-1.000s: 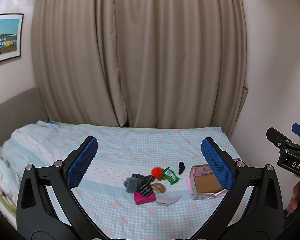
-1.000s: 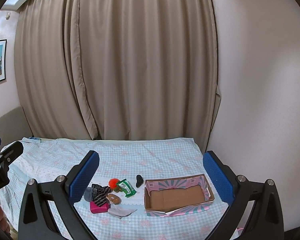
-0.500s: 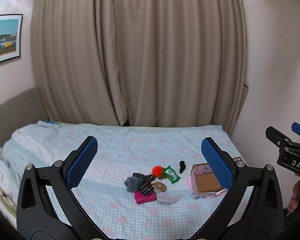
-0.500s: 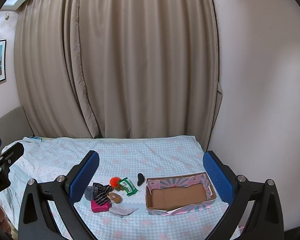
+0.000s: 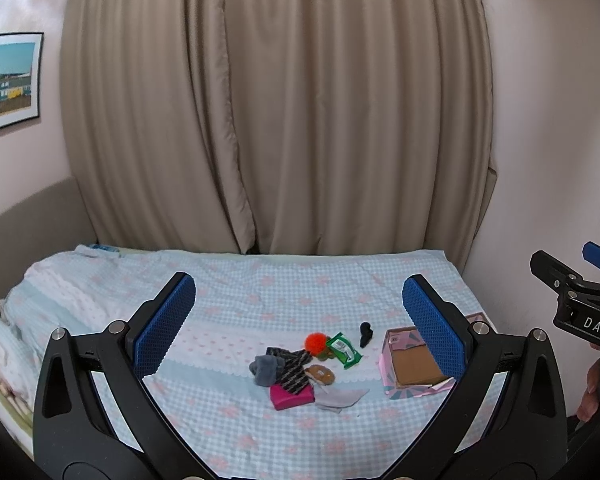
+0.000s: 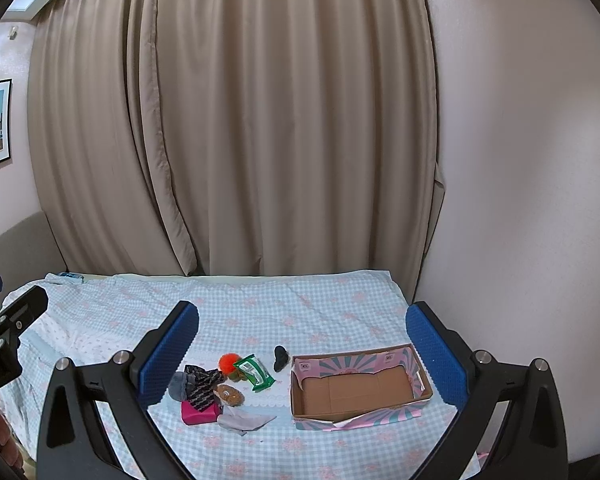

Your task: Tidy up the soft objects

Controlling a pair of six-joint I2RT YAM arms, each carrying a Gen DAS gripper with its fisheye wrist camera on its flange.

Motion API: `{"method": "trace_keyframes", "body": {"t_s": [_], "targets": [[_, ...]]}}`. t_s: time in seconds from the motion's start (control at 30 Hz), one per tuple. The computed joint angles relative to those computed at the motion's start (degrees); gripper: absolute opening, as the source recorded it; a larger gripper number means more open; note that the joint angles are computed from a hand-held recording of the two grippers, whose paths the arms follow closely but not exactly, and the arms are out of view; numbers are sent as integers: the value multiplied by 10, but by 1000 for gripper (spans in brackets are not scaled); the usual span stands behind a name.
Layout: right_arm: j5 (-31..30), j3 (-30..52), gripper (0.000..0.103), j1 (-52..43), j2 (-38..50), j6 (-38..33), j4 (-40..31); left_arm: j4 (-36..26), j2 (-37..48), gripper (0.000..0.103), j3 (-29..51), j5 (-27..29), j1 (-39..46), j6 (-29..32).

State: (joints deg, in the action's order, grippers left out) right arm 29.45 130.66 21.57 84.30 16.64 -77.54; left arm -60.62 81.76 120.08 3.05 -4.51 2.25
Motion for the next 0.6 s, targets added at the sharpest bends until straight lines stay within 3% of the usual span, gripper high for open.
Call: {"method": "trace_keyframes", "body": {"t_s": [0.6], "targets": [[-6,29,103,-6,15,-3,-13,-2,3,103,5,-6,-8,0]]}}
